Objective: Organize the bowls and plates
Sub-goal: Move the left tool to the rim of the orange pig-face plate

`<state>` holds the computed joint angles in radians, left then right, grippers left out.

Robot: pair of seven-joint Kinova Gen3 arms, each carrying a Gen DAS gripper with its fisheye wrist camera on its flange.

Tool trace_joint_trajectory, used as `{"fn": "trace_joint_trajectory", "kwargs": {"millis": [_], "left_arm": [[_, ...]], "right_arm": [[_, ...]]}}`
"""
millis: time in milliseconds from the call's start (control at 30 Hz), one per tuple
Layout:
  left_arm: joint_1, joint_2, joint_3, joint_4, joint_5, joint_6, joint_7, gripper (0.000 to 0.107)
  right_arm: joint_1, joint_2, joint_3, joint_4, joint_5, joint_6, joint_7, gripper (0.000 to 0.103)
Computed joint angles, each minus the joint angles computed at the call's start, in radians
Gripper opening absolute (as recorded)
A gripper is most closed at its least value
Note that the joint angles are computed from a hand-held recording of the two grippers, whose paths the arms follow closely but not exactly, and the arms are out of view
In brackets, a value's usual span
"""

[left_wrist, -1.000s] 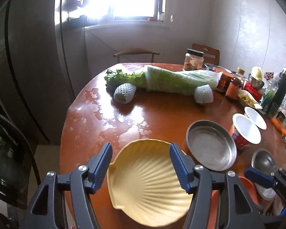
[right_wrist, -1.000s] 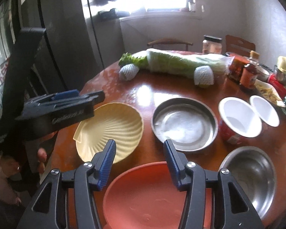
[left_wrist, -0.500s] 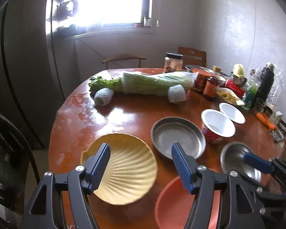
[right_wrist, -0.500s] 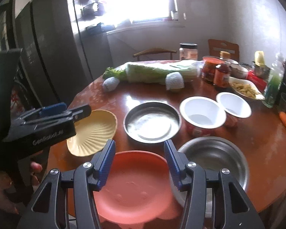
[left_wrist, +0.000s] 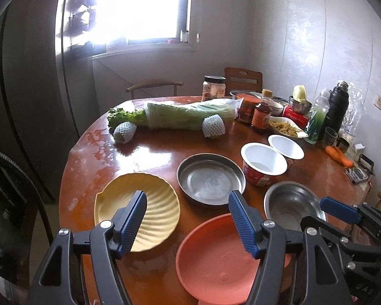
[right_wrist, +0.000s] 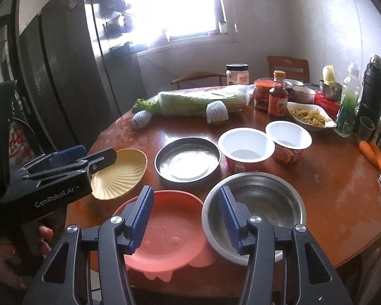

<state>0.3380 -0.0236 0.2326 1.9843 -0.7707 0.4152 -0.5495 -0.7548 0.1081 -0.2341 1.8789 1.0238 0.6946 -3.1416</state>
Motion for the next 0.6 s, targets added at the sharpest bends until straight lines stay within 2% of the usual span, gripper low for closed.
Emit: {"fn": "trace_joint_trajectory", "kwargs": {"millis": [100, 600], "left_arm": [[0.008, -0.003, 0.010, 0.015, -0.021, 0.008, 0.028, 0.067], [0.015, -0.005, 0.017, 0.095, 0.009, -0.008, 0.052, 0.067]], "right_arm": [[-0.001, -0.022, -0.009, 0.025, 0.003, -0.003, -0.017, 0.055], [0.008, -0.046, -0.050, 0.119, -0.085, -0.045, -0.029, 0.055]]}}
